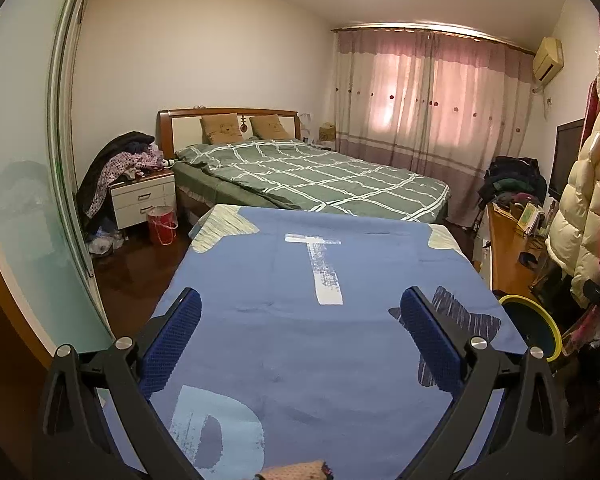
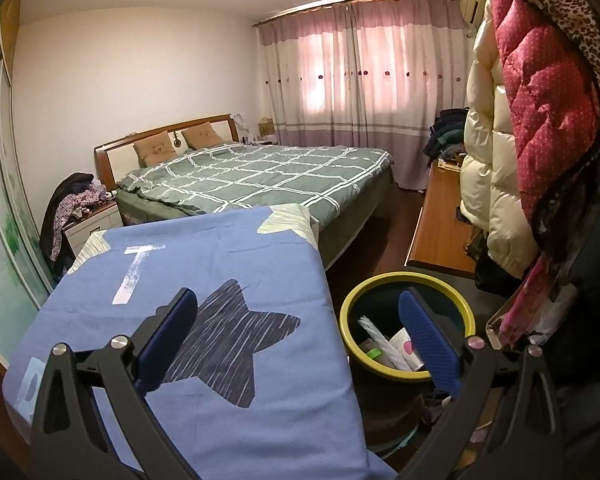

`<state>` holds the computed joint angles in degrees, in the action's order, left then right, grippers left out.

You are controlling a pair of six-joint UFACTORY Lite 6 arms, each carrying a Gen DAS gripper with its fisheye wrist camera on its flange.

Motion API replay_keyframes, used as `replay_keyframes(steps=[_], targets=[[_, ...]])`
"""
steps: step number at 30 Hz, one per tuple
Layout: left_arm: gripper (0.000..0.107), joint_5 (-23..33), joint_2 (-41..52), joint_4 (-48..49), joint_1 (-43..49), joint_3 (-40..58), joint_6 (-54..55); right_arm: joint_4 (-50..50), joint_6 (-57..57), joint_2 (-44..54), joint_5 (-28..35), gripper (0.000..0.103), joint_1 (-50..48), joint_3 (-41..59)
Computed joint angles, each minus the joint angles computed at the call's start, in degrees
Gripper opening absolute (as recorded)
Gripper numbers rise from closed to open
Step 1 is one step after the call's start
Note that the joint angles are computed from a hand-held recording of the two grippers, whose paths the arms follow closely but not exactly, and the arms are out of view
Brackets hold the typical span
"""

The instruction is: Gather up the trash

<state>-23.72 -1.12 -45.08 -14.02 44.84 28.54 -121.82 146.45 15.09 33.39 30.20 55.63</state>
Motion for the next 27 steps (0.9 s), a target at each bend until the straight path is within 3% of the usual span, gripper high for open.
replay_keyframes(steps=[27], targets=[[0.098,-0.6,4.3,-8.3,-3.2,5.4,7.1,-1.7,2.2,1.4,-0.8,0.096,-0.5,0.8]])
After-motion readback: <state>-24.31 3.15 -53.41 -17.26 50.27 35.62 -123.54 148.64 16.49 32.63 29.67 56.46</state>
